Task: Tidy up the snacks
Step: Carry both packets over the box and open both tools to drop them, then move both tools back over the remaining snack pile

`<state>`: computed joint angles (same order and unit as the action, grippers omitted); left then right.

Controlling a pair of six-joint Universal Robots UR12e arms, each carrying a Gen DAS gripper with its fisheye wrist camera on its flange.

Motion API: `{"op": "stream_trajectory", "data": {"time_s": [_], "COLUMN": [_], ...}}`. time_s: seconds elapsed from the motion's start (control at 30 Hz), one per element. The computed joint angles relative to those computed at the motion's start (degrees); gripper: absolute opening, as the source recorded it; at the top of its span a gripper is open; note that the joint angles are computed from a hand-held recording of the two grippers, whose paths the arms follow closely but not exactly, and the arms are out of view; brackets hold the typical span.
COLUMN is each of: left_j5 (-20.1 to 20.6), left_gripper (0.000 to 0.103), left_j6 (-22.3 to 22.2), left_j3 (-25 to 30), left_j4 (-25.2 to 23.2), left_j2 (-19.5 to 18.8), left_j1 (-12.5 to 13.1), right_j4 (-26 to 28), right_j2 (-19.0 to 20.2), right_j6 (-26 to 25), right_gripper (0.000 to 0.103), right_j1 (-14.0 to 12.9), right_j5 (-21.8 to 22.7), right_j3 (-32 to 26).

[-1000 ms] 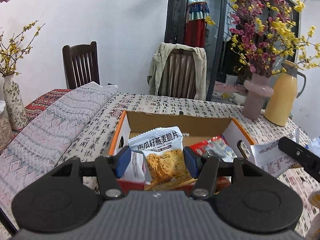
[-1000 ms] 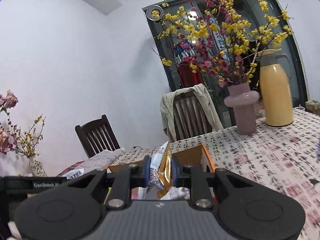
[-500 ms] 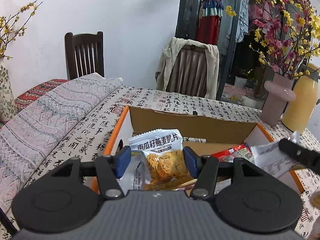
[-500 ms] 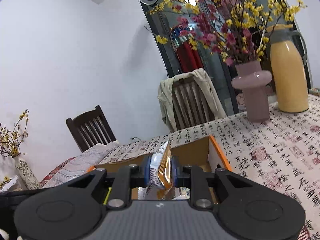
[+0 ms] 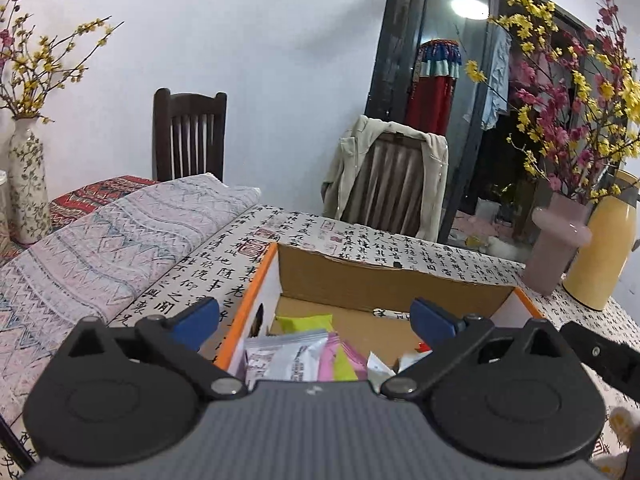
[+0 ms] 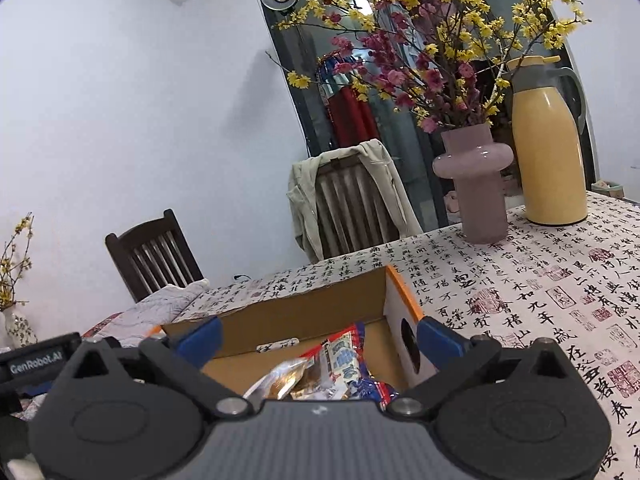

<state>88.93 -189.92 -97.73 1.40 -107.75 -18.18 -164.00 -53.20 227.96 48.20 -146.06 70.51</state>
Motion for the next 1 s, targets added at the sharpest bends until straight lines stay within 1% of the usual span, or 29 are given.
{"op": "stream_trajectory", "data": {"time_s": [0.13, 0.27, 0.47, 0.63, 0.73, 0.8, 0.9, 1.0], "left_j5": [-0.4, -0.6, -4.5, -6.8, -7.3, -7.5, -7.0, -6.7], "left_gripper": [0.103, 0.103, 0.103, 0.103, 0.103, 0.103, 0.103, 0.103], "left_j6": [-0.1, 0.8, 0.7, 2.6, 3.6, 4.4, 6.1, 7.7], "left_j3": [-0.3, -1.2, -4.4, -7.3, -9.0, -10.2, -11.7, -13.2], "left_j4": [0.5, 0.6, 3.4, 2.4, 1.7, 1.4, 0.4, -0.7], "left_j2": [0.4, 1.9, 5.3, 7.7, 8.9, 9.6, 10.3, 10.9], "left_j1": [0.2, 0.2, 1.5, 2.6, 3.2, 3.8, 4.3, 5.0], "right_j4": [0.6, -0.9, 1.4, 2.6, 5.4, 8.5, 13.5, 17.3], "right_j2": [0.1, 0.3, -0.7, -2.0, -2.9, -3.6, -4.7, -5.5], "right_j6": [-0.5, -2.7, -2.7, -3.1, -1.0, 1.3, 5.3, 8.6], "right_gripper": [0.103, 0.103, 0.103, 0.103, 0.103, 0.103, 0.103, 0.103], "right_j1": [0.2, 0.7, 2.3, 4.2, 5.3, 5.9, 6.7, 7.2], "right_j5": [-0.5, -1.5, -5.2, -5.9, -6.4, -6.2, -5.4, -4.3], "right_j3": [-0.4, -0.8, -1.0, 0.6, 2.0, 3.0, 4.5, 5.7]}}
